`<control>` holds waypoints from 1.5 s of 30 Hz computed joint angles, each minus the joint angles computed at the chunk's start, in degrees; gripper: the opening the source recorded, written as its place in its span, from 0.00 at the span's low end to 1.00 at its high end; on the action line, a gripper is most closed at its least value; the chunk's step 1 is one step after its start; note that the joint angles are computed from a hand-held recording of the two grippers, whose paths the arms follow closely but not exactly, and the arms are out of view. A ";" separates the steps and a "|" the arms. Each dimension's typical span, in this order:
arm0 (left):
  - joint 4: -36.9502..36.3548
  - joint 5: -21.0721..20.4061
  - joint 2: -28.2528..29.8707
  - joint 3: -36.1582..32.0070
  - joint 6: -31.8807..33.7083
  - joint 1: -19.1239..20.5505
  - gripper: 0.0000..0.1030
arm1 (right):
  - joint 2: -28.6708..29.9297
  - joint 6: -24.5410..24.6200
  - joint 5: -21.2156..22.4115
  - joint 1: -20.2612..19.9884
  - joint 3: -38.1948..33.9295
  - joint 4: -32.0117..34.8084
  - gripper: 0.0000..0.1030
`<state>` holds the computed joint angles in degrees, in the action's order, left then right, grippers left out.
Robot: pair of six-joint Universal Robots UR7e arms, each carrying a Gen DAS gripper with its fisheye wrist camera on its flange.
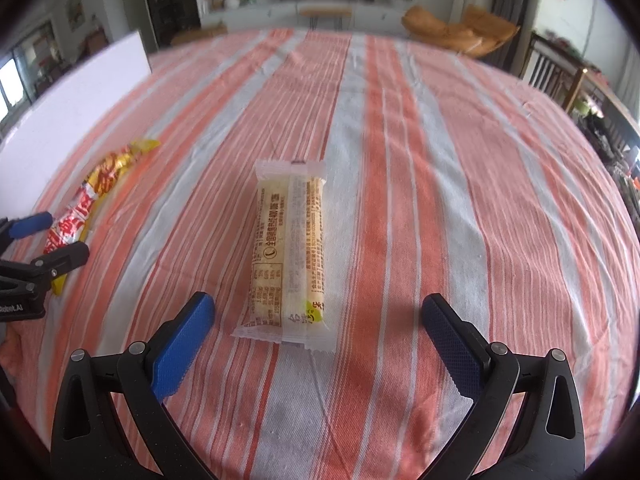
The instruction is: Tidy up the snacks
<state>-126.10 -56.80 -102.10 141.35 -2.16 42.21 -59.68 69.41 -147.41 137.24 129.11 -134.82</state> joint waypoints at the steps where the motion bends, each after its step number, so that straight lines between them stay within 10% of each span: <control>1: 1.20 -0.41 1.21 -1.03 0.35 0.14 1.00 | -0.59 -1.63 1.74 -1.05 -0.76 0.49 1.00; 3: 0.69 -0.97 1.31 -1.10 1.47 0.03 0.88 | -2.25 -2.25 3.99 -1.97 -1.40 2.10 0.84; 4: -1.74 -2.89 0.03 -0.60 3.71 0.42 0.61 | -2.52 -0.15 2.80 -1.48 -2.06 5.06 0.49; 5: -2.10 -3.67 -0.62 -0.54 4.33 0.49 0.44 | -2.87 0.69 2.26 -1.11 -2.21 6.01 0.37; 11: 0.61 -15.49 -5.87 -3.67 1.71 7.31 0.42 | -5.26 0.99 4.93 1.90 2.60 -10.13 0.37; 16: 4.63 -22.63 -11.72 -10.92 -0.14 9.27 0.42 | -1.24 -8.48 3.02 5.28 -2.74 -25.05 0.37; 24: 5.44 -2.17 -14.62 -22.17 5.91 13.53 0.45 | 17.61 -38.48 15.38 3.94 -30.28 -37.28 0.37; 28: 2.50 9.60 -13.11 -24.10 11.31 19.00 0.50 | 27.33 -43.23 24.23 2.98 -43.28 -34.83 0.38; 33: -1.13 10.51 -15.11 -23.98 14.95 22.04 0.89 | 35.68 -41.88 30.95 1.85 -53.51 -24.73 0.62; 45: 9.75 15.38 -20.18 -24.23 6.41 11.21 1.00 | 35.26 -45.37 17.91 5.05 -54.42 -20.50 0.94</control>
